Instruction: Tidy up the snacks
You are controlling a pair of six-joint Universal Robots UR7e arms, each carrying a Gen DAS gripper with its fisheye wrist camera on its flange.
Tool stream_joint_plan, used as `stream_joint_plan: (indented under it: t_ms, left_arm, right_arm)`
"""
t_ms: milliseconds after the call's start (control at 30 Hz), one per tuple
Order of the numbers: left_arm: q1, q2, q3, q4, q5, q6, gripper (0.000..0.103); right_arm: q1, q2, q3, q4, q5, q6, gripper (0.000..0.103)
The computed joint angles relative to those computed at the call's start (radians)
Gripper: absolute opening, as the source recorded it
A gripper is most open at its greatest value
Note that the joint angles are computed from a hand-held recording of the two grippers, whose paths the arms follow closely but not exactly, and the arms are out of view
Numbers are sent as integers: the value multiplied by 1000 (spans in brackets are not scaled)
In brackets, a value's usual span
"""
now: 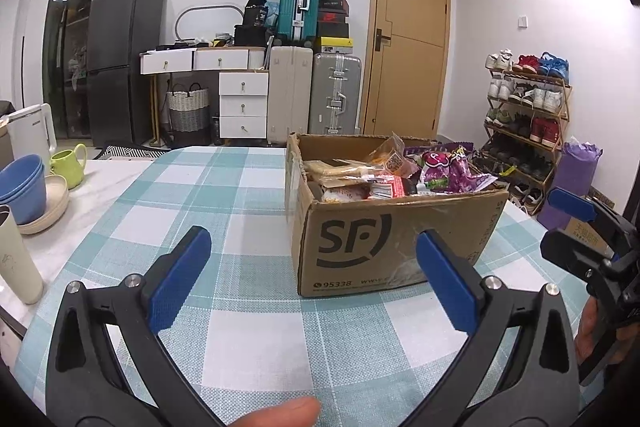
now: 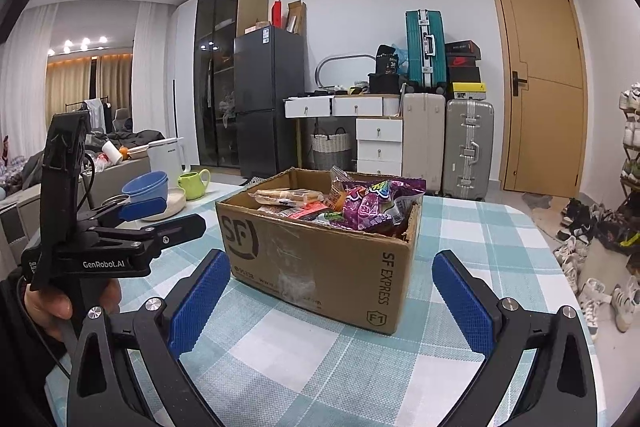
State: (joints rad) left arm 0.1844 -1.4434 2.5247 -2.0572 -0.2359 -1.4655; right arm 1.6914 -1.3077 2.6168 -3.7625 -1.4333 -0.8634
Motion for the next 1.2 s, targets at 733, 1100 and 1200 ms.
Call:
stream_joint_plan:
  t_ms: [733,1100,1200]
  left_arm:
    - [0,-2,8,-14,-2,10,102]
    - [2,-1,12,-33,-1,26,102]
    - [2,-2,11,-21,-1,15,102]
  right_arm:
    - [-5,17,0,-23,-8,6,103]
    - [-5,17,0,-23,-8,7,103]
    - [-5,17,0,-23,-8,7,103]
